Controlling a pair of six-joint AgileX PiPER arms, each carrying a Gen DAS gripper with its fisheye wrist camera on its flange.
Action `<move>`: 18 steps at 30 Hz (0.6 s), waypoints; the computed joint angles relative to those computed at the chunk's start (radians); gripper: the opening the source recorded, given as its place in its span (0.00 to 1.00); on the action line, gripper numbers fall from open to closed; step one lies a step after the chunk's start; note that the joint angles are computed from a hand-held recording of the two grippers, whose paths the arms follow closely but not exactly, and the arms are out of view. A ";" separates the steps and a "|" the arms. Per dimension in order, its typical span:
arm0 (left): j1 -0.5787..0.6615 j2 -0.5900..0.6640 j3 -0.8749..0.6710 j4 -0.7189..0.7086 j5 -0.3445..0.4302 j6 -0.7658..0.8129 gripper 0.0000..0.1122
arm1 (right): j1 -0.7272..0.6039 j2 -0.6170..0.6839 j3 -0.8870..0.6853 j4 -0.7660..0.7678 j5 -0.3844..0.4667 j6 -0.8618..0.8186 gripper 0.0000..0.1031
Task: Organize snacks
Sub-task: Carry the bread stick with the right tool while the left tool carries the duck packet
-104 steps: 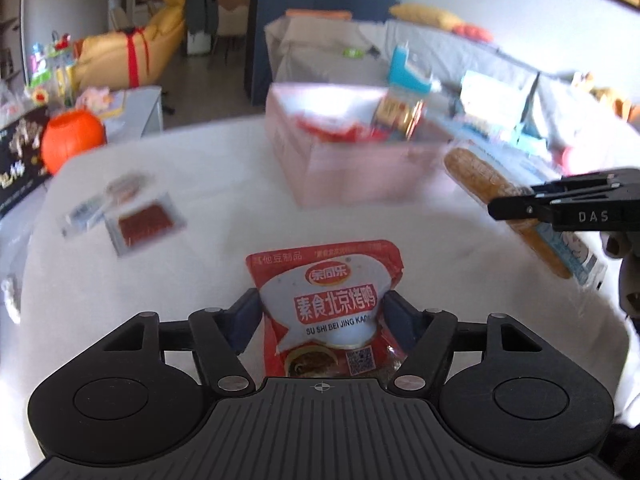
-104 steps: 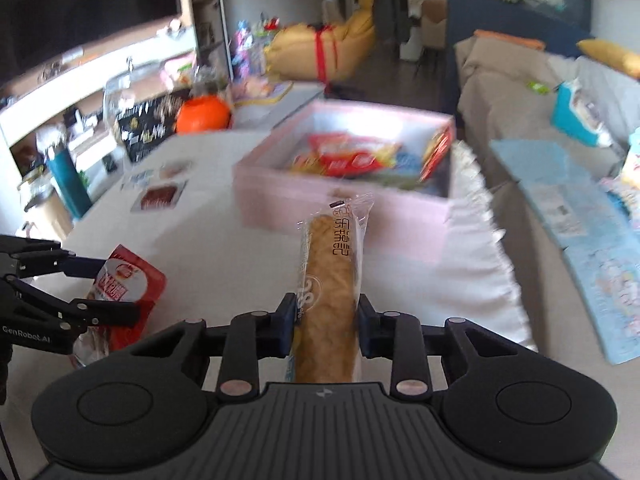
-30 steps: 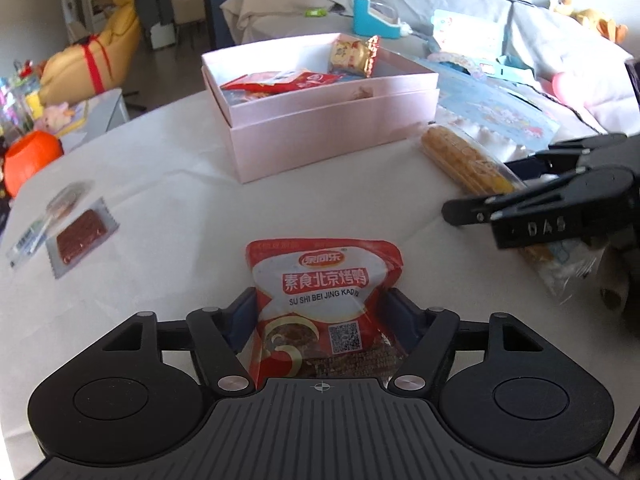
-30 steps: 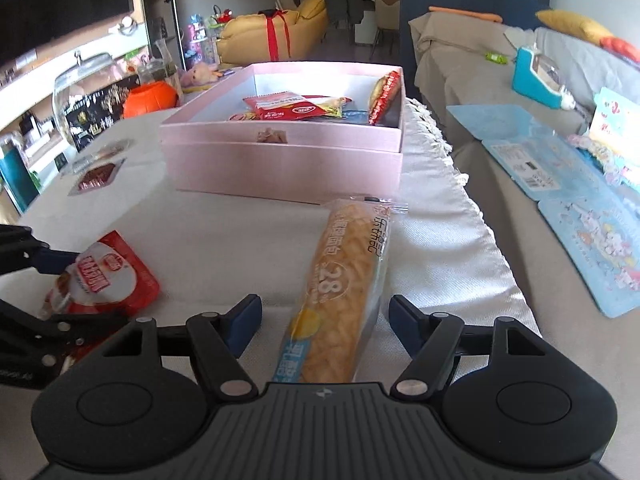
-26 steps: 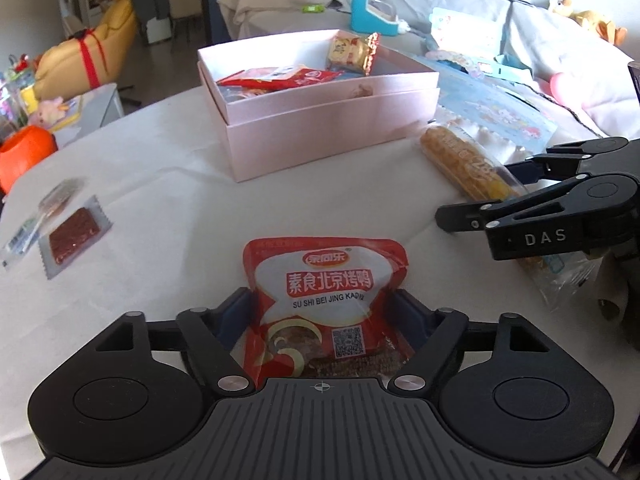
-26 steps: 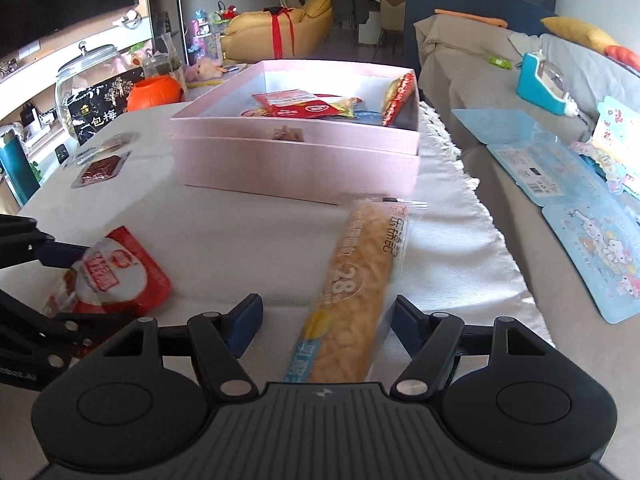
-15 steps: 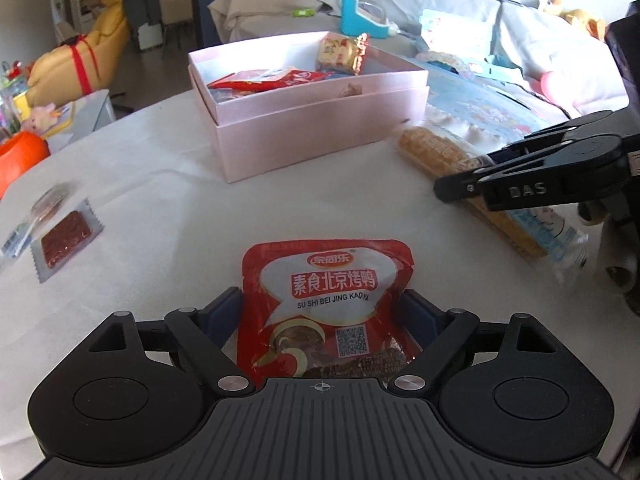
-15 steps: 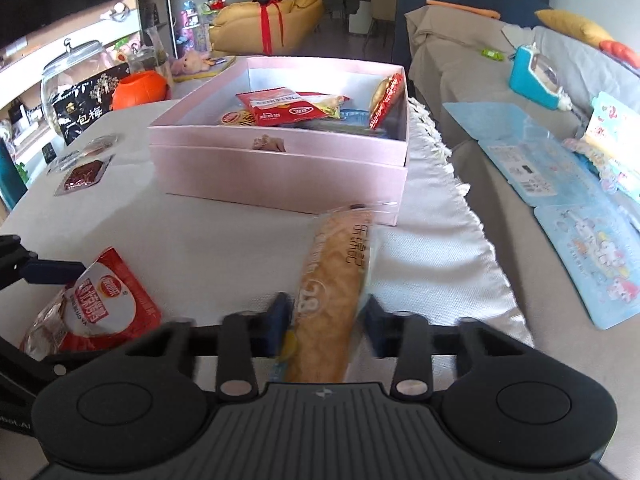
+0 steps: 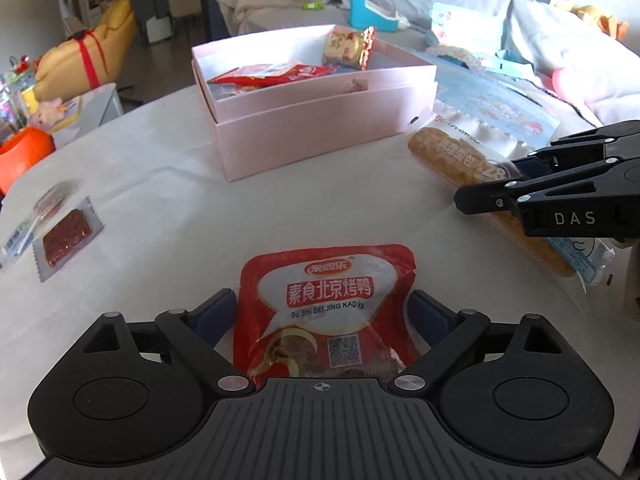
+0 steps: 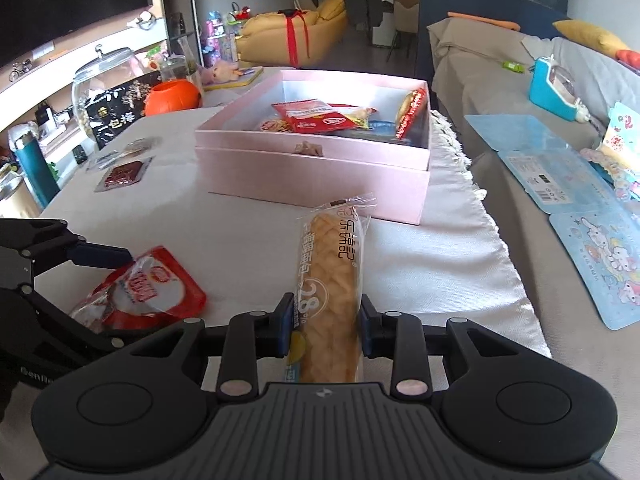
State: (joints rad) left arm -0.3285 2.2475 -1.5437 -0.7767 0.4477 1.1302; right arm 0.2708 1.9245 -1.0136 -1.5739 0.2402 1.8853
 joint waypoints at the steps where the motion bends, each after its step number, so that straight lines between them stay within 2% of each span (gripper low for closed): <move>1: 0.001 0.004 -0.016 0.031 0.017 -0.030 0.86 | 0.000 0.002 -0.002 0.022 0.004 -0.021 0.30; 5: -0.006 0.003 -0.027 0.090 0.026 -0.100 0.85 | -0.001 0.004 -0.005 0.080 0.016 -0.077 0.30; 8: -0.006 0.000 -0.025 0.094 0.025 -0.109 0.85 | 0.000 -0.009 0.002 0.068 0.021 -0.061 0.30; 11: -0.008 -0.014 0.009 0.052 -0.017 -0.089 0.81 | 0.003 -0.030 0.014 0.038 0.024 -0.033 0.30; 12: -0.009 -0.022 0.028 0.022 -0.034 -0.059 0.77 | 0.004 -0.038 0.019 0.031 0.026 -0.029 0.30; 13: -0.009 -0.033 0.053 -0.031 -0.056 -0.009 0.67 | 0.005 -0.048 0.025 0.019 0.028 -0.019 0.30; 18: 0.013 -0.069 0.082 -0.142 -0.046 0.054 0.62 | -0.012 -0.117 0.076 -0.090 0.018 0.084 0.30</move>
State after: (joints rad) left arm -0.3158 2.1785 -1.4622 -0.9188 0.4019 1.1844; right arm 0.2587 1.8071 -0.9372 -1.6634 0.2583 1.9693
